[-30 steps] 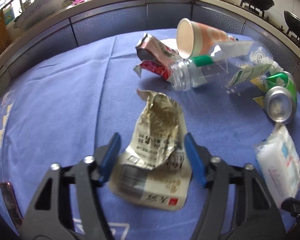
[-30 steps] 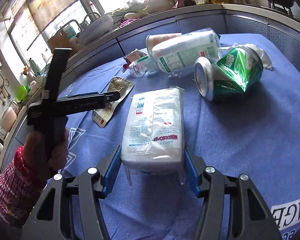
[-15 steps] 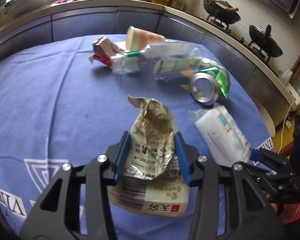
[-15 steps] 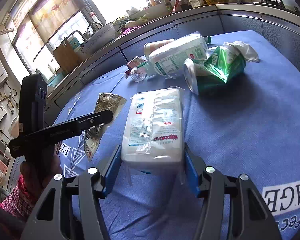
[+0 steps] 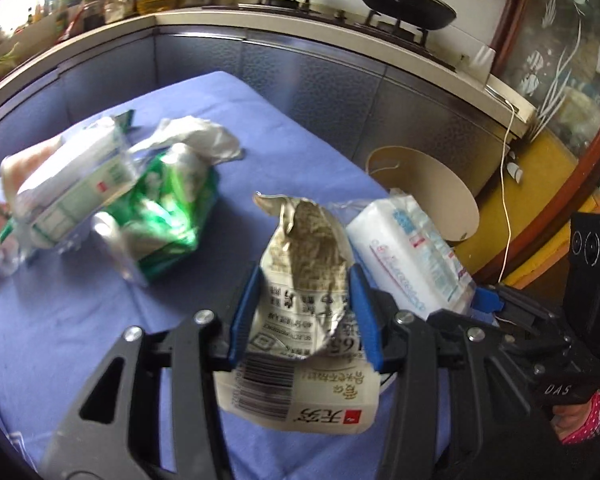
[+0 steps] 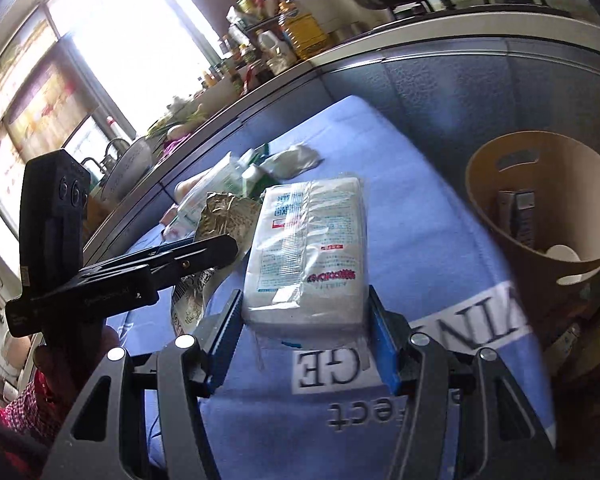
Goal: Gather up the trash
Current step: 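Carry the foil packet and tissue pack to the beige bin and open both tools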
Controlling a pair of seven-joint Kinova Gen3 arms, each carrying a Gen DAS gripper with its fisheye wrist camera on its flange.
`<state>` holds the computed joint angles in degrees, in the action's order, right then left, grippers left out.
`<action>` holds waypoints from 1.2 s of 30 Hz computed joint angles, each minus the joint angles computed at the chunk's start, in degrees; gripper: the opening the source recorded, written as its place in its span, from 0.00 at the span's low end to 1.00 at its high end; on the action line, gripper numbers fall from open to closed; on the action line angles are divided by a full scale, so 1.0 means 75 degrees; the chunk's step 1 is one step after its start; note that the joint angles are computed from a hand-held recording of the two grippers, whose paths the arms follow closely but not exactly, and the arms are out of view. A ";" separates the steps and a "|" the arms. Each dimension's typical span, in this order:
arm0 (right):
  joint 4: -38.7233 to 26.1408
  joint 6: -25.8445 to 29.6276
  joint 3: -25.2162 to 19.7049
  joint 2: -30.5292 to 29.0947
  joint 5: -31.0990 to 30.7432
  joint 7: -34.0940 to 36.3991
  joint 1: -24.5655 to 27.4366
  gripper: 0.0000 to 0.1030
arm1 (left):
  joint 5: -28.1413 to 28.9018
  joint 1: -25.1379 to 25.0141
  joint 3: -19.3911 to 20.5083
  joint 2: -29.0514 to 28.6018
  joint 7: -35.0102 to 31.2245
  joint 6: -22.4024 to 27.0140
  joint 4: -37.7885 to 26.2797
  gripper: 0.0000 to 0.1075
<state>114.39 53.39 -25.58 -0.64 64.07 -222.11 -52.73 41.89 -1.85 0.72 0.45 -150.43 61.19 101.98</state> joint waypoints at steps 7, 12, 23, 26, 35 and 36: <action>0.1054 0.0329 -0.0149 -0.0950 -0.0264 -0.0678 0.0589 0.57 | -0.0904 0.1269 0.0996 0.0911 0.1649 -0.0528 -0.1131 0.41; 0.1704 0.0279 -0.0224 -0.1525 -0.0491 -0.0893 0.1300 0.57 | -0.1863 0.2181 0.1421 0.1757 0.2875 -0.0734 -0.2122 0.41; 0.2293 -0.1026 0.0415 -0.1906 -0.0972 0.0337 0.2708 0.59 | -0.3564 0.3552 0.1620 0.3128 0.4871 -0.0756 -0.3577 0.44; 0.2283 -0.1277 0.0372 -0.1845 -0.0942 0.0523 0.3033 0.63 | -0.3857 0.3742 0.1588 0.3374 0.5243 -0.0625 -0.3883 0.46; 0.2361 -0.0925 -0.0293 -0.1974 -0.0841 0.0033 0.3594 0.71 | -0.3972 0.3709 0.1693 0.3458 0.5468 -0.0632 -0.4009 0.61; 0.2382 -0.0876 -0.0350 -0.2030 -0.0845 -0.0056 0.3607 0.71 | -0.3895 0.3641 0.1718 0.3407 0.5428 -0.0639 -0.3951 0.61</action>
<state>132.26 46.82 -28.20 -15.86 57.74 -222.53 -25.68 12.68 25.46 13.60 26.00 -109.72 56.40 72.35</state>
